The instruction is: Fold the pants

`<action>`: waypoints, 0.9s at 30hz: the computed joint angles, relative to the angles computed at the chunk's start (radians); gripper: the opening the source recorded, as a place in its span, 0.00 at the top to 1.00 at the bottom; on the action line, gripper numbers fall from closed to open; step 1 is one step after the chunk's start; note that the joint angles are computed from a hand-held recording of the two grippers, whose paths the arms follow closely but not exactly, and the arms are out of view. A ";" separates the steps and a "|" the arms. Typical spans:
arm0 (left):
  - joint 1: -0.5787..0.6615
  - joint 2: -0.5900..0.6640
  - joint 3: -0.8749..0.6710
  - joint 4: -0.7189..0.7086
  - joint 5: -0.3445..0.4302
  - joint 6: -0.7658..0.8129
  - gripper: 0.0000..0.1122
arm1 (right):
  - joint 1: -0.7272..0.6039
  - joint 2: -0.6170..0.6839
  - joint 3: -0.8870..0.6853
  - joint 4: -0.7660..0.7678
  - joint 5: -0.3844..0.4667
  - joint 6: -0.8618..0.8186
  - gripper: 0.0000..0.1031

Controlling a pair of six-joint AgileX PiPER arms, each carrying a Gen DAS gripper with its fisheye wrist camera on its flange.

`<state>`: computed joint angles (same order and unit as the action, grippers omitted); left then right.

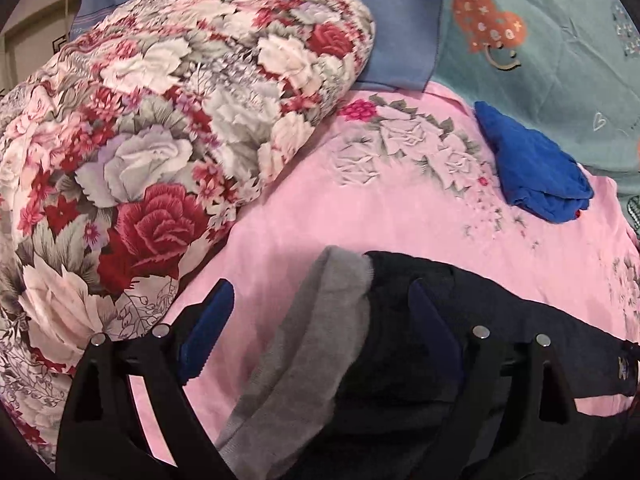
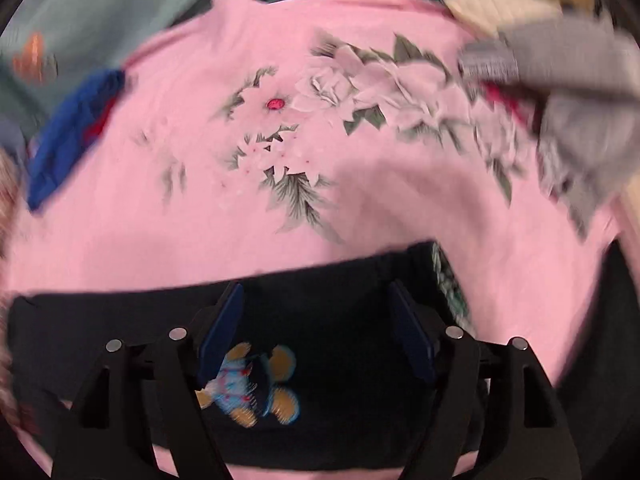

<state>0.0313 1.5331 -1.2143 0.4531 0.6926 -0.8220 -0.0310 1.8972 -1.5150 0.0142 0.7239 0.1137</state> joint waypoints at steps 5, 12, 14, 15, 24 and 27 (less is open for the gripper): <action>0.043 0.081 -0.061 -0.093 -0.006 0.087 0.20 | 0.032 -0.038 0.060 -0.100 -0.066 0.105 0.77; 0.091 0.182 -0.161 -0.312 0.039 0.293 0.20 | 0.061 -0.069 0.064 -0.196 -0.068 0.183 0.43; 0.093 0.189 -0.164 -0.351 0.034 0.331 0.23 | 0.078 -0.134 0.111 -0.147 -0.156 0.118 0.37; 0.088 0.192 -0.163 -0.360 0.029 0.349 0.36 | 0.089 -0.148 0.118 -0.070 -0.179 0.026 0.37; 0.087 0.163 -0.115 -0.380 -0.003 0.391 0.54 | 0.307 0.070 -0.136 0.095 0.026 -0.326 0.38; 0.089 0.160 -0.106 -0.389 -0.021 0.408 0.61 | 0.323 0.100 -0.165 0.150 0.062 -0.436 0.54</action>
<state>0.1199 1.6930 -1.3198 0.0637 0.6720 -0.4144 0.2915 1.9974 -1.6799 0.1642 0.7854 -0.3222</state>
